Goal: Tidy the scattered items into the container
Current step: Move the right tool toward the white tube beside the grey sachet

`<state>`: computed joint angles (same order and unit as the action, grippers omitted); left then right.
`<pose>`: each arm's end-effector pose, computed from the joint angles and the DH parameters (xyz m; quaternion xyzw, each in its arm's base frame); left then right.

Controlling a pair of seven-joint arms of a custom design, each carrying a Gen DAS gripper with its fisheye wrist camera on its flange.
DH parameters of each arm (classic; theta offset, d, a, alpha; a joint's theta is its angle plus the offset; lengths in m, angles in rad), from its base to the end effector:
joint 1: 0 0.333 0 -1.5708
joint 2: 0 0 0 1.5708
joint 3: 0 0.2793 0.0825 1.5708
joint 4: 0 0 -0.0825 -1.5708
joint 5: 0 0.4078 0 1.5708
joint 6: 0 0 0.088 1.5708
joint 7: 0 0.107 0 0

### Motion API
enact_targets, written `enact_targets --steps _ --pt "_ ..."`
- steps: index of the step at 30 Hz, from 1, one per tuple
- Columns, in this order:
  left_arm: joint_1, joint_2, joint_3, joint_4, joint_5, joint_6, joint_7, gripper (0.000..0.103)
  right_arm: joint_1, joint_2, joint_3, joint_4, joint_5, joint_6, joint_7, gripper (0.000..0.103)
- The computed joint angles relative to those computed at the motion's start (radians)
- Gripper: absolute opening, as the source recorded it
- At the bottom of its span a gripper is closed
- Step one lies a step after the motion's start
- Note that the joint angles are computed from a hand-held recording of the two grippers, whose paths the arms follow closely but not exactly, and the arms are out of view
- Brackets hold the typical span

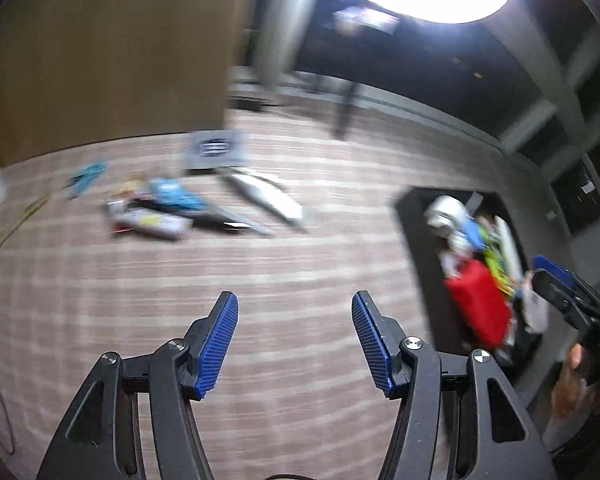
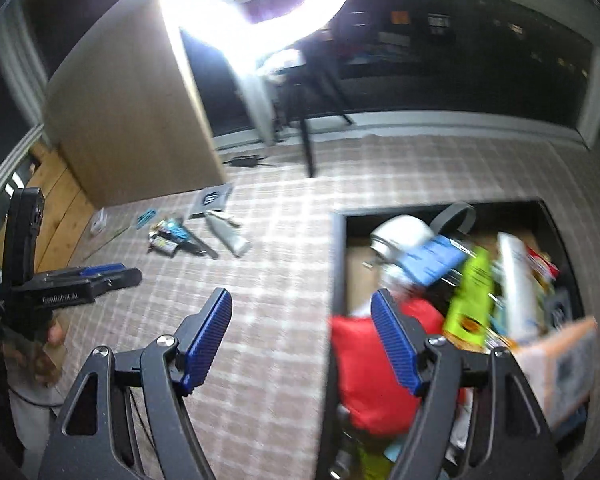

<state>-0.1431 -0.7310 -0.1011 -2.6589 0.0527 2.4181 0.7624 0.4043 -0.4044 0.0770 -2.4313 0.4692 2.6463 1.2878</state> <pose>0.4024 -0.0990 0.4764 -0.8437 0.4767 -0.2172 0.1170 0.4491 0.2224 0.4778 -0.7913 0.5111 -0.0713 0.3278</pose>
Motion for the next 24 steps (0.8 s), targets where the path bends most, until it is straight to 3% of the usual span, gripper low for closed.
enact_targets --steps 3,7,9,12,18,24 --pt "0.056 -0.088 0.026 -0.064 0.036 -0.041 0.008 0.052 0.019 0.094 0.026 0.085 -0.021 0.002 -0.012 0.07" --pt "0.124 -0.155 0.068 -0.115 0.085 -0.065 0.077 0.051 0.035 0.211 0.051 0.202 -0.058 -0.037 -0.027 0.054" --pt "0.156 -0.156 0.087 -0.124 0.106 -0.058 0.127 0.051 0.04 0.27 0.066 0.257 -0.09 -0.05 -0.026 0.05" --pt "0.191 -0.126 0.129 -0.126 0.115 -0.03 0.224 0.05 0.048 0.369 0.081 0.348 -0.144 -0.08 -0.027 0.045" --pt "0.244 0.011 0.189 -0.087 0.083 0.03 0.408 0.046 0.074 0.595 0.094 0.569 -0.226 -0.167 -0.06 0.045" --pt "0.299 0.161 0.202 -0.025 0.048 0.061 0.55 0.046 0.111 0.805 0.085 0.786 -0.296 -0.251 -0.055 0.045"
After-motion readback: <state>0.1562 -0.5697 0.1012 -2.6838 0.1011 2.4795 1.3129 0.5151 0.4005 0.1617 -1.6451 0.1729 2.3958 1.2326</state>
